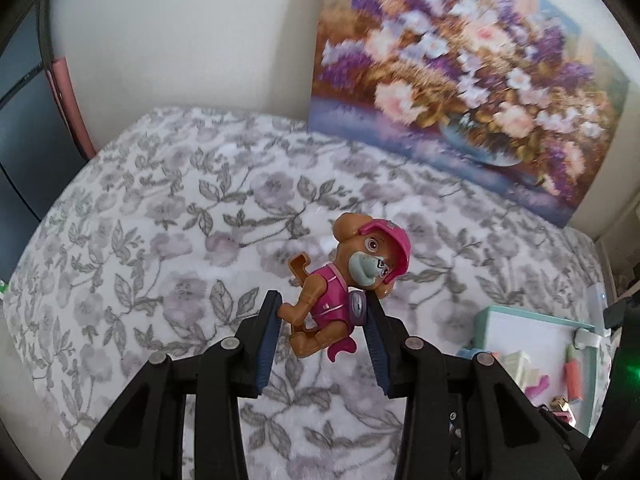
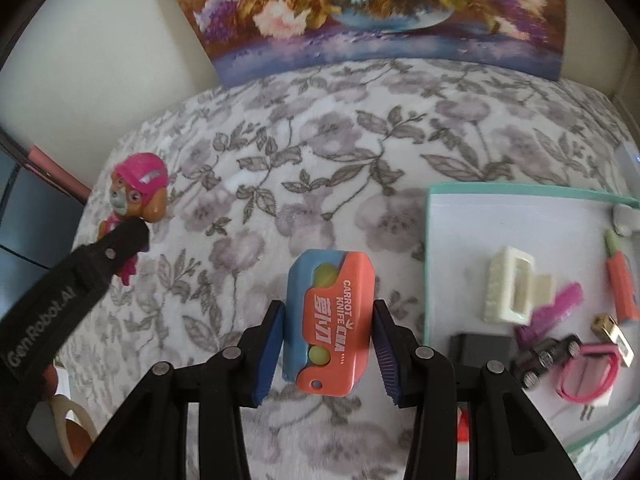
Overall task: Organize rigid objects
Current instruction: 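Carry the figurine and carrot knife toy into the tray and open both tools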
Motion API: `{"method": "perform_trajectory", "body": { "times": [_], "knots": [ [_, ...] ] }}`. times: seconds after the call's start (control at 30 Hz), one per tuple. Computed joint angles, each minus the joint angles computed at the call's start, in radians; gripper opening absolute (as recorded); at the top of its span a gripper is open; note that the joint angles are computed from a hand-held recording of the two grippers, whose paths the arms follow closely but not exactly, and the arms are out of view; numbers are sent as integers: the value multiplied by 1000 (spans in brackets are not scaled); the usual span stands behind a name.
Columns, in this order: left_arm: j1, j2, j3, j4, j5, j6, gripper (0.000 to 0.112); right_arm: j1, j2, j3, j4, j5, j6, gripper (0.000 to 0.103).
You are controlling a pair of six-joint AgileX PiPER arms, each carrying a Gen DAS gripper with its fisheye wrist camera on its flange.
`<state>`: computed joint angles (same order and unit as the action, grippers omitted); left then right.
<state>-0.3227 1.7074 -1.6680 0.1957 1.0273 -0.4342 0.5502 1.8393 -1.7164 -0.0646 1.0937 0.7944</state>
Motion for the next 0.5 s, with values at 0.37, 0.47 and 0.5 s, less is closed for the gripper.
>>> {"method": "perform_trajectory", "body": {
  "times": [0.37, 0.47, 0.5],
  "knots": [
    [-143, -203, 171, 111, -12, -144, 42, 62, -286, 203, -170, 26, 164, 46],
    [-193, -241, 210, 111, -19, -160, 42, 89, -351, 258, -210, 41, 216, 46],
    [-206, -249, 218, 111, -19, -162, 42, 99, -372, 277, -223, 46, 234, 46]
  ]
}}
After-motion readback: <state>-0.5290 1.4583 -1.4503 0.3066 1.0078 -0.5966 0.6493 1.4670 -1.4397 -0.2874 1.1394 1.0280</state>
